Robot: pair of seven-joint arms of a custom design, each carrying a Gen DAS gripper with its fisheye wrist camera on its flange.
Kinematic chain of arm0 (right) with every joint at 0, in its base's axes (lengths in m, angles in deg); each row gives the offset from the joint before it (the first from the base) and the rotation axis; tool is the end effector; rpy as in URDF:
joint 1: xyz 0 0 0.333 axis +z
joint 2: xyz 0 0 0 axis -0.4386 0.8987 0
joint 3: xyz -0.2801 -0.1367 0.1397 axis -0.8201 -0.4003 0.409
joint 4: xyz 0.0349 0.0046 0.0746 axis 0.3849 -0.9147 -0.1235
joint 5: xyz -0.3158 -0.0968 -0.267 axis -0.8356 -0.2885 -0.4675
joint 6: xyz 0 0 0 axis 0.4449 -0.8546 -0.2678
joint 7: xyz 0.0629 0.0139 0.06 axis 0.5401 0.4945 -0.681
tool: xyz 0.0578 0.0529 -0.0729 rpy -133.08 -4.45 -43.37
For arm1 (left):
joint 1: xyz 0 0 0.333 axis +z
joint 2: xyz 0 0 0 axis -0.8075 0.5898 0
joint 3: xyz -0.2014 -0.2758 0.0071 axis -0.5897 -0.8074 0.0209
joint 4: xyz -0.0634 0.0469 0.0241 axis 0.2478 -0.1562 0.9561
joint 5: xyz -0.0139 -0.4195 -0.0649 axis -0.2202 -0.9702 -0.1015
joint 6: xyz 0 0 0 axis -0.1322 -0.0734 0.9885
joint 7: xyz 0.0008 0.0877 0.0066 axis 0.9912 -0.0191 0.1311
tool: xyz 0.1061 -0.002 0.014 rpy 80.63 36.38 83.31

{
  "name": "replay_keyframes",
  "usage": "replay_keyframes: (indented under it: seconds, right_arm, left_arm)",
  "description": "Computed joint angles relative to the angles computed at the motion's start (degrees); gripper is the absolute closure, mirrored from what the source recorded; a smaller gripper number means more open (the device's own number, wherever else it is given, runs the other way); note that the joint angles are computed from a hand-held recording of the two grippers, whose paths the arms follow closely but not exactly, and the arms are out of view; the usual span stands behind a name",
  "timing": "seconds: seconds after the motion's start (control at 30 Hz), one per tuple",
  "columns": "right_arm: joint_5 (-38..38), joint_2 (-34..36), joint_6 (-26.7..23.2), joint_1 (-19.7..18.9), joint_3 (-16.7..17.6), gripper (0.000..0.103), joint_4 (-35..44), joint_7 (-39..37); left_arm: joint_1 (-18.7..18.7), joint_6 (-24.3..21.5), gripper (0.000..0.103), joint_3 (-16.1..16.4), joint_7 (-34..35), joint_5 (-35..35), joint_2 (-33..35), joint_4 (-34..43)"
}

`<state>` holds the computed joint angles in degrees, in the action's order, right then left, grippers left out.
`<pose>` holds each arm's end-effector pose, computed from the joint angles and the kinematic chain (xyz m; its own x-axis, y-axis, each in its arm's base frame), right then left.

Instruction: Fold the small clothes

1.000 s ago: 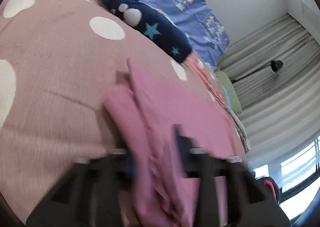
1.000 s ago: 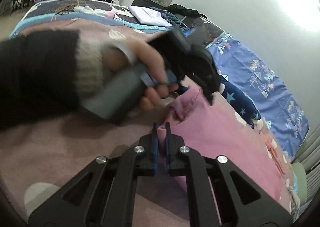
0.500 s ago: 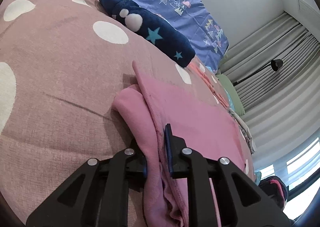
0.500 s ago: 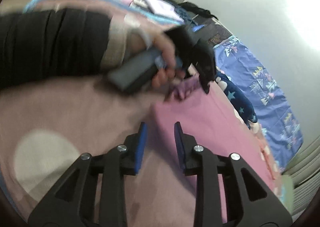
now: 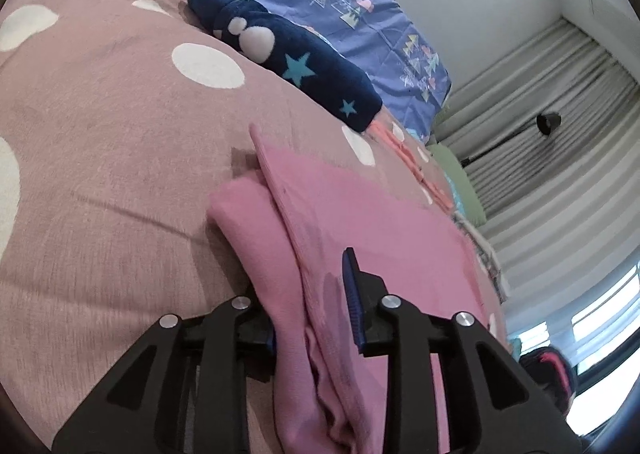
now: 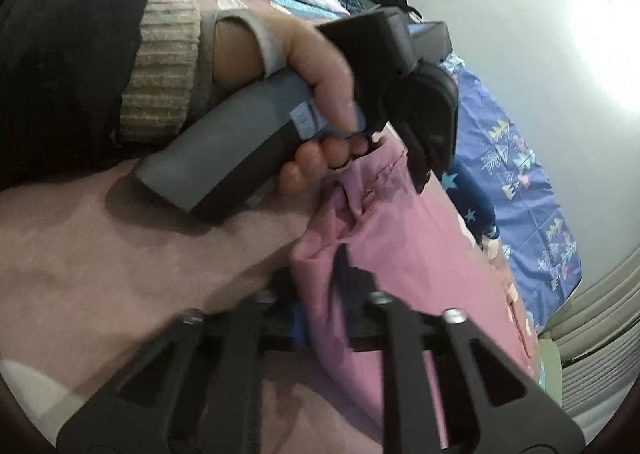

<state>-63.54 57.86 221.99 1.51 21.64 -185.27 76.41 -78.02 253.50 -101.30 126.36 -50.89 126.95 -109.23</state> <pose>0.3920 0.3712 0.4356 0.4616 -0.6351 0.6193 -0.3763 -0.7725 -0.5116 0.5926 -0.5392 0.4230 -0.2985 -0.6522 0.6968 -0.8535 -0.1442 -0.5007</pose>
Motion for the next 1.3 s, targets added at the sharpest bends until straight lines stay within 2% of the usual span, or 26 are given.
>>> replay_keyframes:
  seconds: [0.03, 0.07, 0.17, 0.2, 0.23, 0.33, 0.4, 0.5, 0.53, 0.6, 0.7, 0.9, 1.0, 1.17, 1.3]
  right_arm:
    - [0.59, 0.23, 0.48, -0.11, -0.26, 0.097, 0.35, -0.14]
    - [0.86, 0.04, 1.01, -0.17, -0.40, 0.098, 0.36, 0.17]
    - [-0.17, -1.82, 3.43, -0.89, -0.58, 0.098, -0.31, 3.90]
    - [-0.01, -2.31, 4.05, -1.19, -0.66, 0.098, -0.52, 4.29]
    - [0.92, -2.46, 4.63, -1.36, -0.74, 0.098, -0.64, 3.66]
    - [5.77, -2.71, 7.47, -1.99, -1.33, 0.098, -1.31, 0.94]
    - [3.02, -3.62, 8.35, -2.95, -0.50, 0.098, -1.79, 3.71]
    - [4.23, -3.57, 8.89, -3.23, -0.29, 0.098, -2.05, 2.70]
    - [5.53, -3.42, 9.34, -3.28, -0.54, 0.098, -2.13, 1.80]
    - [6.65, -3.79, 10.50, -3.80, -0.79, 0.098, -2.32, 1.49]
    - [6.11, -5.08, 12.06, -4.84, -0.43, 0.099, -2.92, 4.30]
    - [10.76, -7.93, 16.76, -7.29, -0.74, 0.098, -4.88, 5.30]
    - [12.26, -9.59, 18.73, -8.69, -0.42, 0.098, -6.08, 5.40]
    - [14.17, -13.70, 22.86, -12.18, 0.26, 0.099, -9.15, 6.57]
    - [18.61, -17.58, 26.33, -14.55, -0.20, 0.099, -12.44, 5.30]
  left_arm:
    - [-1.24, -0.74, 0.076, 1.83, -1.49, 0.31, 0.20, 1.06]
    - [-3.78, -2.39, 0.076, 5.65, -4.29, 1.73, 0.49, 2.95]
    - [-7.80, -3.83, 0.078, 11.60, -9.81, 5.47, 1.61, 6.19]
    - [-8.09, -3.32, 0.088, 12.05, -10.86, 6.19, 1.61, 6.04]
    - [-7.60, -2.79, 0.093, 11.32, -10.98, 6.55, 1.86, 5.83]
    - [-4.97, 1.62, 0.094, 7.49, -8.87, 6.78, 1.20, 3.21]
    - [-5.30, 3.39, 0.094, 7.74, -8.47, 7.40, 0.70, 2.35]
    - [-8.33, -0.53, 0.094, 12.40, -12.11, 8.53, 0.64, 3.68]
    - [-8.49, -1.86, 0.094, 12.83, -13.00, 8.96, 0.89, 4.24]
    - [-7.37, -1.90, 0.093, 11.45, -12.88, 9.24, 1.04, 4.20]
    - [-8.16, -3.92, 0.092, 12.76, -14.54, 10.54, 1.04, 5.03]
    - [-13.87, -9.30, 0.092, 20.70, -23.29, 17.98, 0.11, 7.14]
    - [-15.84, -11.11, 0.092, 23.35, -28.14, 22.17, -0.31, 8.24]
    - [-18.11, -14.83, 0.092, 25.75, -34.60, 28.87, -0.41, 11.82]
    - [-18.90, -18.17, 0.092, 25.38, -37.57, 33.57, 0.83, 16.61]
